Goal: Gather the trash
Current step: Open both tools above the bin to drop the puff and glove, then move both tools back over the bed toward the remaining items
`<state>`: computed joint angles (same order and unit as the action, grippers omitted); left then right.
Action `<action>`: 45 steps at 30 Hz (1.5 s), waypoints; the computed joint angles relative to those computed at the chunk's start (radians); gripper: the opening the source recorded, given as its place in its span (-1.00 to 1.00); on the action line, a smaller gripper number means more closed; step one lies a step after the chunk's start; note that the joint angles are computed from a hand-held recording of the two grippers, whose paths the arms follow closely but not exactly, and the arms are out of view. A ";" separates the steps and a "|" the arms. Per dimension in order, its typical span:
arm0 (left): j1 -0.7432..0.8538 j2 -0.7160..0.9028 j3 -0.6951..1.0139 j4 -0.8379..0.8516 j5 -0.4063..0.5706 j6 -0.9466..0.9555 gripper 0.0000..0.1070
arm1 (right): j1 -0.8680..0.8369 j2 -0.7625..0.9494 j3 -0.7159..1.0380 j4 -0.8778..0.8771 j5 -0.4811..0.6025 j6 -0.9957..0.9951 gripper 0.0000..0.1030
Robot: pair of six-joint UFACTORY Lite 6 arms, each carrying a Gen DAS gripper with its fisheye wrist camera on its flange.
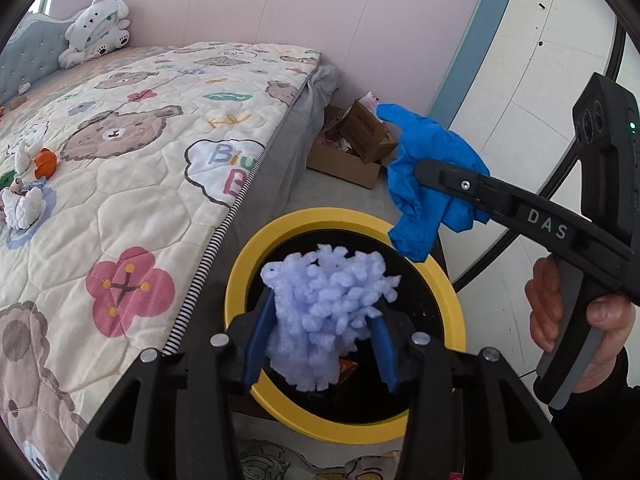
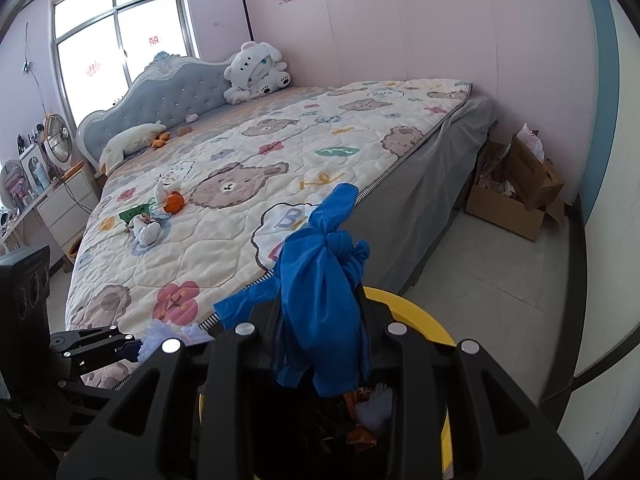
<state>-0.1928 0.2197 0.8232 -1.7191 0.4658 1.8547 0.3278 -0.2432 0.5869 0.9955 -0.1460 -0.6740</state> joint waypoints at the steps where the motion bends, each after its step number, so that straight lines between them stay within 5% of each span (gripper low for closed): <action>1: -0.003 -0.005 -0.006 -0.005 0.000 0.006 -0.21 | -0.014 -0.008 -0.008 -0.061 0.012 0.062 -0.46; 8: -0.020 -0.023 -0.017 -0.028 -0.001 0.035 -0.15 | -0.063 -0.048 -0.041 -0.249 0.032 0.251 -0.40; 23: 0.038 -0.048 -0.025 -0.045 0.049 0.076 0.48 | -0.128 -0.059 -0.012 -0.099 0.026 0.136 -0.08; 45: 0.413 0.055 0.203 -0.006 0.085 0.064 0.59 | 0.059 0.308 0.386 0.011 -0.042 0.044 0.08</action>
